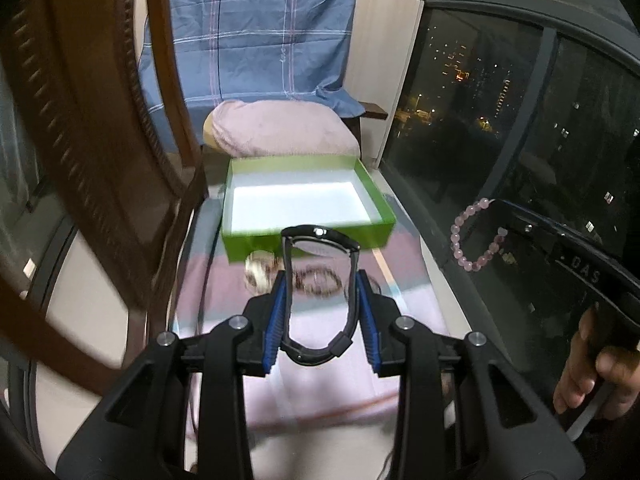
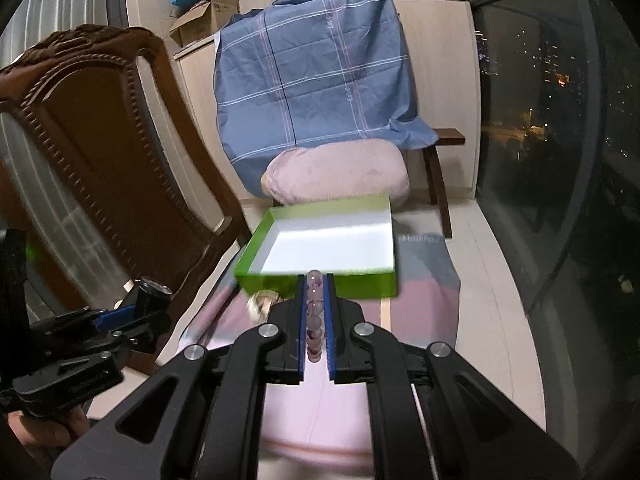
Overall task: Organize jewelry
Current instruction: 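Lower the black watch into the green box with the left gripper while the right releases the pink bracelet there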
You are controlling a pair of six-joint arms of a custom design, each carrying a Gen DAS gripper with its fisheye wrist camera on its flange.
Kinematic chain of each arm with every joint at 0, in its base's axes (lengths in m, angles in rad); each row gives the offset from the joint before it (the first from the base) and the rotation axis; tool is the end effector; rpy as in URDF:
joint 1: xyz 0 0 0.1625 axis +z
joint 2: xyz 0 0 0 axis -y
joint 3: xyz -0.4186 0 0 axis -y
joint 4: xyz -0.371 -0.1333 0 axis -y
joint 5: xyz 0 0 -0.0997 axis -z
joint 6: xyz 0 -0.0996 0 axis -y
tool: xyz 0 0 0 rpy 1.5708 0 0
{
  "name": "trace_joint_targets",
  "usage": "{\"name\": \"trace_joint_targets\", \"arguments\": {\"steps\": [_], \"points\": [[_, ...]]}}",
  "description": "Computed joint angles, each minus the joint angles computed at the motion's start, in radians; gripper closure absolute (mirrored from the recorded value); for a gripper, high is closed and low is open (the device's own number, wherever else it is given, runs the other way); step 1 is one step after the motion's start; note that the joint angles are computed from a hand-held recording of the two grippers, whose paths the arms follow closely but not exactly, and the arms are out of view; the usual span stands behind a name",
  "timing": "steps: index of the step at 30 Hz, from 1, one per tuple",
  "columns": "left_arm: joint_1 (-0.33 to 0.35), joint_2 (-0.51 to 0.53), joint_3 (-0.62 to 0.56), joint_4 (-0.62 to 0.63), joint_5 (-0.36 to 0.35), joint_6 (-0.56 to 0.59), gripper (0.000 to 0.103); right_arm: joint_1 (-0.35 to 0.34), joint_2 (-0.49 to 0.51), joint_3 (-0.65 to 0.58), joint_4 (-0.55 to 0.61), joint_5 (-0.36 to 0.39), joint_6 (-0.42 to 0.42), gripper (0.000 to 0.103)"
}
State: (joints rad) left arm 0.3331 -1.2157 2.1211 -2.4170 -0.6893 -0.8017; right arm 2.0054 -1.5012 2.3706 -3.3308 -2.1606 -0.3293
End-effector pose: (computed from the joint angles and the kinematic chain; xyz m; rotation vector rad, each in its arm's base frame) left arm -0.3758 -0.3524 0.1940 0.5671 2.4006 -0.9529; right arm 0.2372 -0.3260 0.3221 0.5629 -2.3204 1.1640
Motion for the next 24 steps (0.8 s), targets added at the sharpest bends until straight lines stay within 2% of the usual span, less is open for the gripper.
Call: {"name": "trace_joint_targets", "arguments": {"steps": [4,7,10,14,19,21,22,23,24], "points": [[0.120,0.093,-0.131,-0.089,0.004,0.174,0.070,-0.092,0.079,-0.152,0.107,0.081,-0.011,0.095],[0.207,0.173,-0.237,-0.145,-0.014,0.289,0.070,-0.141,0.184,-0.282,0.132,0.094,-0.056,0.095],[0.295,0.265,-0.363,-0.132,-0.021,0.361,0.070,-0.184,0.278,-0.396,0.158,0.120,-0.081,0.095],[0.402,0.374,-0.511,-0.097,-0.042,0.396,0.070,-0.228,0.384,-0.527,0.212,0.127,-0.075,0.095],[0.504,0.478,-0.645,-0.017,-0.065,0.373,0.069,-0.263,0.519,-0.662,0.238,0.070,-0.092,0.095],[0.526,0.510,-0.684,0.016,-0.062,0.371,0.066,-0.276,0.555,-0.700,0.251,0.051,-0.091,0.095],[0.536,0.527,-0.703,0.038,-0.057,0.366,0.062,-0.282,0.570,-0.716,0.249,0.041,-0.093,0.095],[0.546,0.541,-0.722,0.053,-0.054,0.368,0.056,-0.285,0.582,-0.729,0.247,0.032,-0.098,0.093],[0.548,0.543,-0.724,0.059,-0.044,0.364,0.052,-0.289,0.596,-0.742,0.232,0.015,-0.107,0.075]]}}
